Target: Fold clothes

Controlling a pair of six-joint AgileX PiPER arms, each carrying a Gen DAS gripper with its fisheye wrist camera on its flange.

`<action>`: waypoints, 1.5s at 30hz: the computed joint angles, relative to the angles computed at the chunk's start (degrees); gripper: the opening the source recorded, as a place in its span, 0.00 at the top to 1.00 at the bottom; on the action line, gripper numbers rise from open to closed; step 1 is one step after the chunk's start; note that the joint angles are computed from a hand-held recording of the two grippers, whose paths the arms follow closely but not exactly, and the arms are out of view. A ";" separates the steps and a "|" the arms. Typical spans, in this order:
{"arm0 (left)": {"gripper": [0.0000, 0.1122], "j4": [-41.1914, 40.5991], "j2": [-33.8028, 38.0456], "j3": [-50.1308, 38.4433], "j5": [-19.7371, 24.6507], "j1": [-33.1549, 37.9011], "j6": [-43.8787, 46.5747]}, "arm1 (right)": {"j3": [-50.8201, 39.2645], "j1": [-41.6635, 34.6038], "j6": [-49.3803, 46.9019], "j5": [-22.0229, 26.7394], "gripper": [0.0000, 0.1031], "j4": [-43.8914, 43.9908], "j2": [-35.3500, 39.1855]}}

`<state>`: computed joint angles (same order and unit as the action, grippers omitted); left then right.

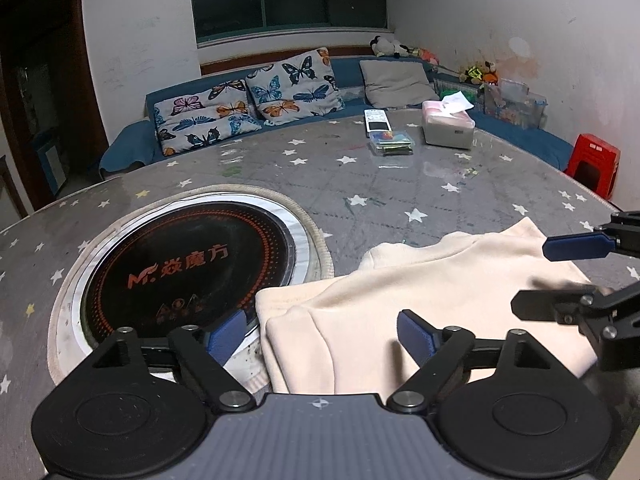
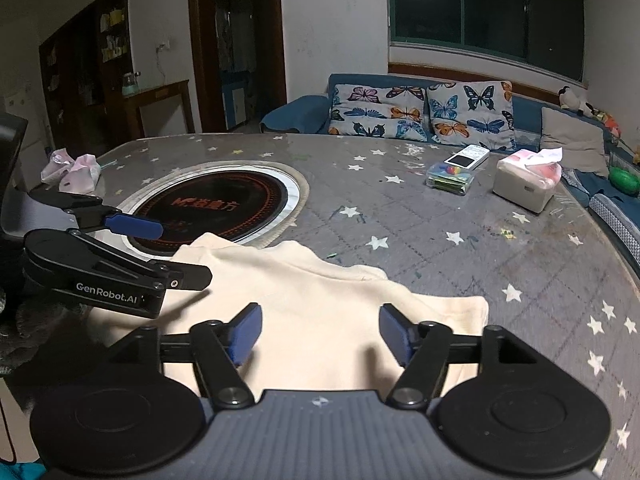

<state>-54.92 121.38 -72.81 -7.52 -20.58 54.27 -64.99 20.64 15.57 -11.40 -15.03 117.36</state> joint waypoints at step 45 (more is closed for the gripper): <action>0.08 33.25 -14.67 24.16 -16.85 -2.04 -38.43 | 18.91 10.94 -28.13 -18.02 0.00 35.01 -11.09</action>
<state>-21.67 106.71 -48.65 -24.37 -22.62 15.84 -46.09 31.59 -12.56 -29.43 19.98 106.27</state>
